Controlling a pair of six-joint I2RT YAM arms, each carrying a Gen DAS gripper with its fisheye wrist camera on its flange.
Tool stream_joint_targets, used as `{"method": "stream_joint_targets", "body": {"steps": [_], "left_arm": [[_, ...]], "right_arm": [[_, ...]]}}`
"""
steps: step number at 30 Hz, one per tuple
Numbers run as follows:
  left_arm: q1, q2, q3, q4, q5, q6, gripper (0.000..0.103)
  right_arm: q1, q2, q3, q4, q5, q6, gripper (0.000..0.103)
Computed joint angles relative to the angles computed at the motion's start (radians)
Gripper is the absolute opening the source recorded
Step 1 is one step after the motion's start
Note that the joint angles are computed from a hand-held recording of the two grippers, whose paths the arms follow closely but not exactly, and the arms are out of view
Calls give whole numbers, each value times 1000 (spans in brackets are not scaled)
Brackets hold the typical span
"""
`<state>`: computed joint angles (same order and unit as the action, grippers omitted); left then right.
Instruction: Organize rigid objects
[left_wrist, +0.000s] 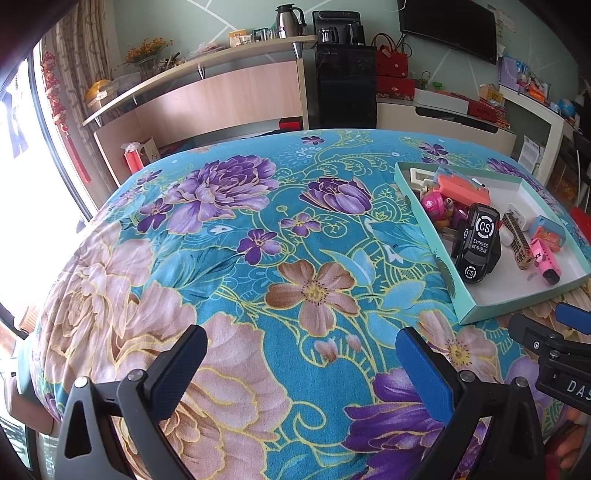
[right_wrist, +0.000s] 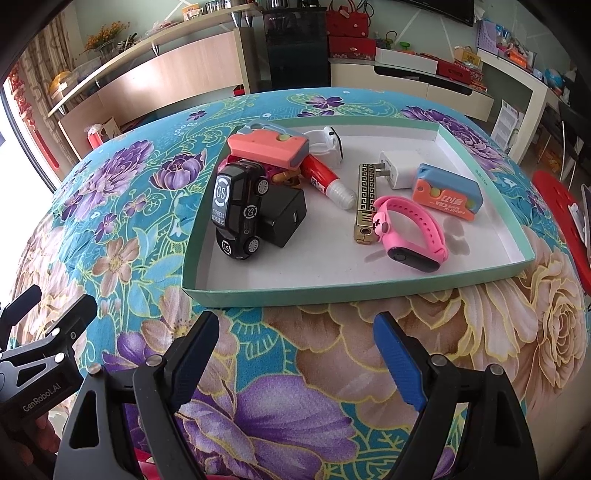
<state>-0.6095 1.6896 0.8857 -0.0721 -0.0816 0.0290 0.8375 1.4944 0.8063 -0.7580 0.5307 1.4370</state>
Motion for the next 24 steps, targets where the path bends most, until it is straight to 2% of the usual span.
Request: {"method": "stream_joint_targets", "body": {"steps": [24], "left_arm": [[-6,-2,-4,4,12,18,103]], "right_arm": [[-10,15,2,11,-21,-16,86]]}}
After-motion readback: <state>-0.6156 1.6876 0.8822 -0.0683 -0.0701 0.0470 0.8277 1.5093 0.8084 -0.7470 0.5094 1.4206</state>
